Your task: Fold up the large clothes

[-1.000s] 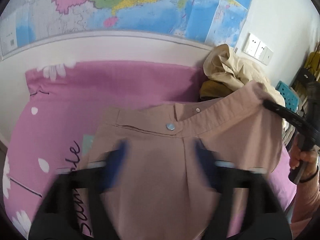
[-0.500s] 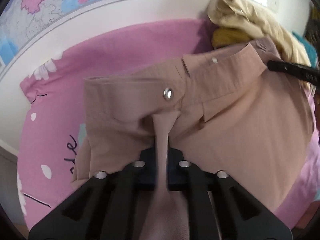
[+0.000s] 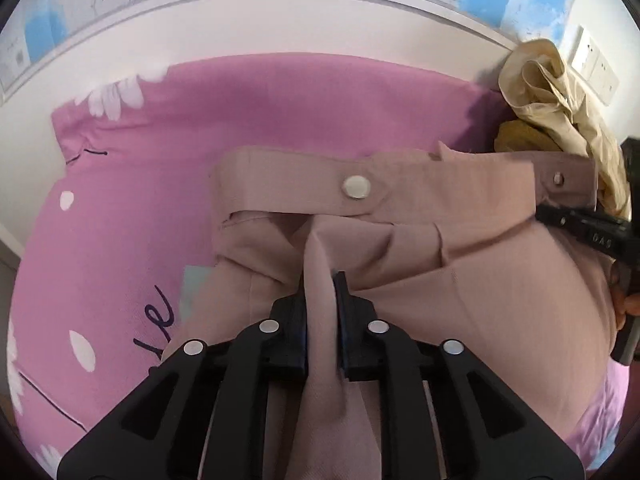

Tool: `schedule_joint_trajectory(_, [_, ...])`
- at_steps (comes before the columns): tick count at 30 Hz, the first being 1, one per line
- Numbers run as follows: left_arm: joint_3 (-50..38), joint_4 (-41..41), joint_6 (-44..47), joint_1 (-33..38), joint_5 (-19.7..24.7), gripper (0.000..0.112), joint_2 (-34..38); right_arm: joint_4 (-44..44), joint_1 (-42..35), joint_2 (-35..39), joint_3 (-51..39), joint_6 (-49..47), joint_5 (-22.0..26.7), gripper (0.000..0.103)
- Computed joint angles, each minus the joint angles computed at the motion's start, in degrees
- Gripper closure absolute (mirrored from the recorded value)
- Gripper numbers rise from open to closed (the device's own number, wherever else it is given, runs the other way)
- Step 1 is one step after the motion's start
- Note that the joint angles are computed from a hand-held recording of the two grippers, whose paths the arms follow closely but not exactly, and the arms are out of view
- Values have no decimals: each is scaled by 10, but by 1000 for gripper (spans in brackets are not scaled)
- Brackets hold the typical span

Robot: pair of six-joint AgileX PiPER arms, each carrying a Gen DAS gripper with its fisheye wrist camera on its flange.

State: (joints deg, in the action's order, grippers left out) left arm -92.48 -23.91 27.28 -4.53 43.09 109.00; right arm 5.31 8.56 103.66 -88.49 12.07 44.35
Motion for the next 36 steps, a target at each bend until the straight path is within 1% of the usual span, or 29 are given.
schedule_joint_trajectory(2, [-19, -32, 16, 16, 17, 97, 11, 42, -20, -10, 12, -26, 1, 84])
schedule_joint_trajectory(3, [-26, -43, 22, 22, 22, 91, 16, 63, -31, -19, 21, -36, -1, 81])
schedule_joint_trajectory(4, [-28, -53, 27, 28, 28, 87, 19, 74, -39, -31, 32, -39, -2, 76])
schedule_joint_trajectory(5, [-33, -65, 28, 35, 41, 87, 24, 82, -43, -42, 44, -46, -3, 71])
schedule_joint_trajectory(6, [-22, -70, 31, 37, 36, 87, 16, 93, -48, -61, 62, -59, -6, 65])
schedule_joint_trajectory(7, [-3, -73, 40, 36, 21, 81, 1, 107, -51, -84, 86, -78, -14, 56])
schedule_joint_trajectory(8, [27, -74, 54, 34, -4, 77, -22, 112, -52, -120, 119, -96, -28, 51])
schedule_joint_trajectory(9, [59, -67, 58, 31, -35, 65, -47, 102, -50, -151, 145, -98, -37, 51])
schedule_joint_trajectory(10, [74, -76, 76, 35, -49, 59, -58, 99, -51, -183, 171, -106, -45, 51])
schedule_joint_trajectory(12, [102, -114, 128, 44, -53, 59, -77, 99, -58, -220, 203, -123, -58, 51])
schedule_joint_trajectory(13, [104, -101, 120, 41, -61, 58, -78, 73, -55, -229, 211, -112, -59, 51])
schedule_joint_trajectory(14, [102, -85, 108, 38, -68, 58, -73, 63, -54, -217, 203, -110, -56, 52])
schedule_joint_trajectory(16, [66, -66, 77, 44, -44, 57, -39, 55, -64, -164, 174, -92, -46, 54])
schedule_joint_trajectory(17, [44, -67, 65, 48, -25, 56, -20, 59, -73, -148, 174, -87, -43, 60])
schedule_joint_trajectory(18, [19, -73, 57, 54, -5, 54, 2, 85, -91, -126, 173, -98, -42, 63])
schedule_joint_trajectory(20, [9, -79, 45, 63, 3, 53, 12, 172, -126, -124, 196, -159, -68, 66])
schedule_joint_trajectory(22, [25, -93, 52, 70, -2, 53, -2, 187, -138, -133, 191, -154, -50, 66])
schedule_joint_trajectory(24, [86, -124, 92, 82, -35, 52, -50, 209, -150, -167, 208, -172, -38, 62])
schedule_joint_trajectory(25, [110, -134, 107, 88, -46, 50, -69, 220, -154, -195, 222, -191, -32, 57])
schedule_joint_trajectory(26, [142, -161, 139, 103, -51, 50, -93, 212, -152, -221, 237, -189, -32, 50])
schedule_joint_trajectory(27, [168, -193, 172, 121, -43, 50, -112, 217, -157, -257, 256, -199, -26, 45])
schedule_joint_trajectory(28, [191, -216, 195, 138, -32, 50, -128, 245, -171, -286, 275, -224, -13, 41])
schedule_joint_trajectory(29, [210, -238, 220, 155, -19, 50, -141, 280, -190, -308, 290, -253, 3, 41])
schedule_joint_trajectory(31, [254, -278, 272, 192, 7, 50, -173, 371, -253, -360, 332, -327, 64, 41])
schedule_joint_trajectory(32, [279, -307, 306, 217, 30, 50, -190, 398, -274, -378, 350, -344, 86, 40])
schedule_joint_trajectory(33, [298, -341, 338, 248, 70, 50, -202, 437, -312, -402, 376, -370, 123, 40])
schedule_joint_trajectory(34, [305, -356, 352, 267, 100, 50, -202, 473, -346, -420, 401, -396, 162, 40])
schedule_joint_trajectory(35, [318, -367, 366, 288, 129, 50, -208, 496, -367, -431, 425, -413, 188, 39])
schedule_joint_trajectory(36, [333, -372, 382, 302, 147, 50, -216, 511, -375, -442, 446, -416, 208, 39])
